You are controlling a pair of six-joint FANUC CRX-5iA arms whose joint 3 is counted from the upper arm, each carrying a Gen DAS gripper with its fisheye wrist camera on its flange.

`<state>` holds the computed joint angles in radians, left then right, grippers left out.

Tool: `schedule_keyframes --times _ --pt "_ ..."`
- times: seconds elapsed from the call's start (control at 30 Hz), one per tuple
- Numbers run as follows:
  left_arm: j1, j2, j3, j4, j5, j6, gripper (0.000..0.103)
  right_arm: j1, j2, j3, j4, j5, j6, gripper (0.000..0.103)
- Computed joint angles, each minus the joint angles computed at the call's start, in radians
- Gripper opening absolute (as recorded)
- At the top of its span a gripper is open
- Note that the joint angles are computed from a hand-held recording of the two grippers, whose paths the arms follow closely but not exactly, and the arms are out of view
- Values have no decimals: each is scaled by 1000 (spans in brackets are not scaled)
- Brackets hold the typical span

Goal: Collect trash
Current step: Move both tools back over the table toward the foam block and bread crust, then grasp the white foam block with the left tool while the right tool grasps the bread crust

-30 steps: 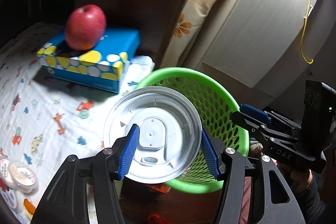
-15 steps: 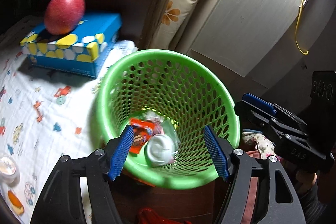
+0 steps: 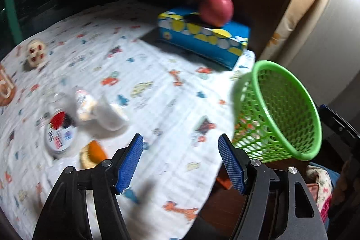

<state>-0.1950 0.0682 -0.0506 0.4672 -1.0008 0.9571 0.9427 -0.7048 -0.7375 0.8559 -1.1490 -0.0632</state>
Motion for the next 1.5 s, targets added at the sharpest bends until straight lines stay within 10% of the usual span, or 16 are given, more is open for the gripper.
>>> schedule_keyframes --times 0.67,1.5 --pt "205 3 -67 -151 39 220 78 -76 247 132 -103 295 179 68" --pt "328 -38 -105 -2 58 78 61 -125 580 375 -369 448 534 68"
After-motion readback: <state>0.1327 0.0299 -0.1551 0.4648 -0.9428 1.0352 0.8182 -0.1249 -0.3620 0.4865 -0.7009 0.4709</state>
